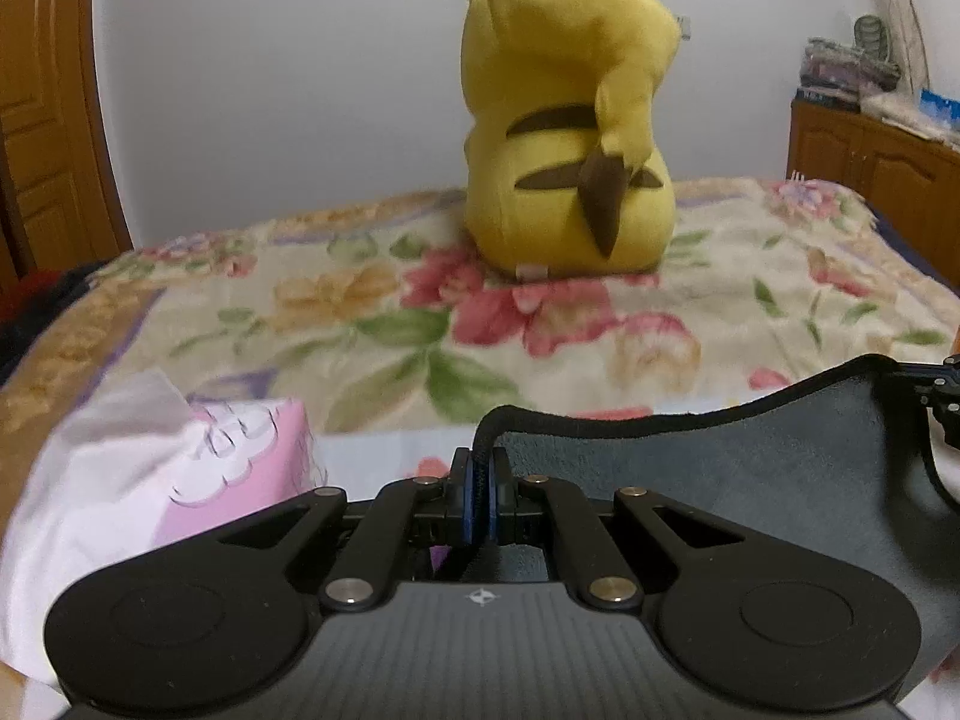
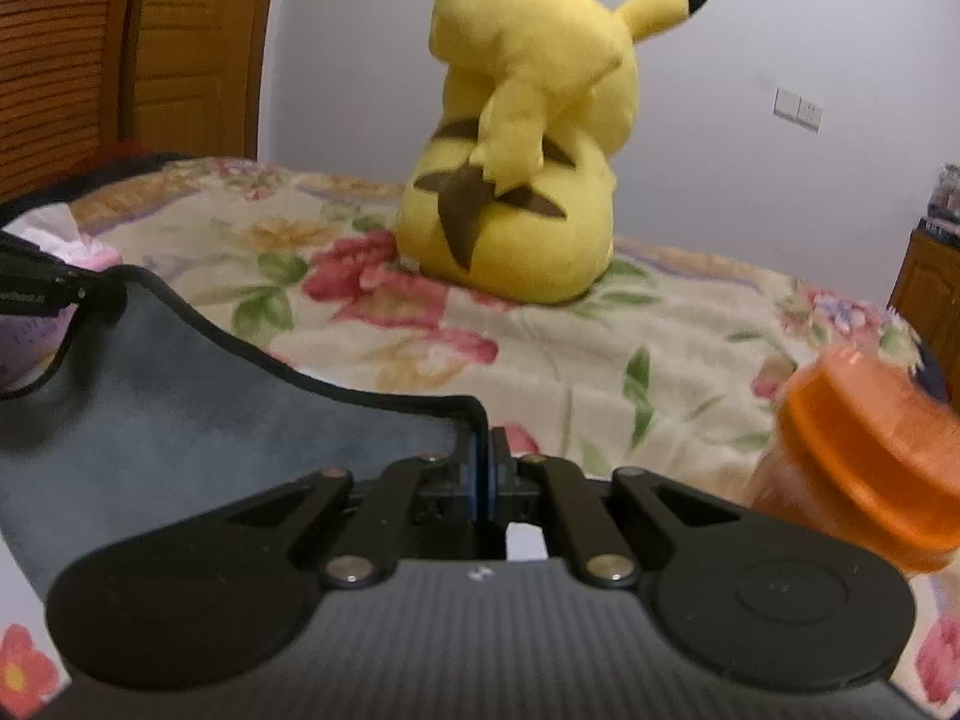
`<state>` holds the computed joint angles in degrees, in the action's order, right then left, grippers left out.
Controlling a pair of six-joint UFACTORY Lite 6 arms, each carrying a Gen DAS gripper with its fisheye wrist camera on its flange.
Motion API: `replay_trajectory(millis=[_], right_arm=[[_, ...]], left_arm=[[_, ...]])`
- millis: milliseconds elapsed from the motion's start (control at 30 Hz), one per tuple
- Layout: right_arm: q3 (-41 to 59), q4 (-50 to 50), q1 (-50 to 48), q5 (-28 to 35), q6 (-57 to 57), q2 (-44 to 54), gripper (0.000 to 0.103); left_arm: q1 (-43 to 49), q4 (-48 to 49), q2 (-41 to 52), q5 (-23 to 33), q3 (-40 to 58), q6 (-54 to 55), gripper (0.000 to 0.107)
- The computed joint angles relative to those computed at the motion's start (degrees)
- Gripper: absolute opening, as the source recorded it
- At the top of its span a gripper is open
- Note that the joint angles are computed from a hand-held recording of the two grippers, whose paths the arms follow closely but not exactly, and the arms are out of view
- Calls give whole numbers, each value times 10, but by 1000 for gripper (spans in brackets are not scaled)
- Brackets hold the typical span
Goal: Fold towel
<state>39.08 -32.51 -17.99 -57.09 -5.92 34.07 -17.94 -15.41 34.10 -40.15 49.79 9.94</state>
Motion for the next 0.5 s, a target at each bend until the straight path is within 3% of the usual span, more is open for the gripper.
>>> replay_trajectory(millis=[267, 433, 500], right_arm=[[38, -10, -3, 26, 33, 43, 5], [38, -12, -6, 33, 45, 41, 5], [31, -15, -9, 35, 45, 34, 8]], left_arm=[[-1, -1, 28, -1, 10, -7, 16], [-3, -6, 25, 0, 6, -3, 40], [-7, -14, 14, -4, -5, 5, 45]])
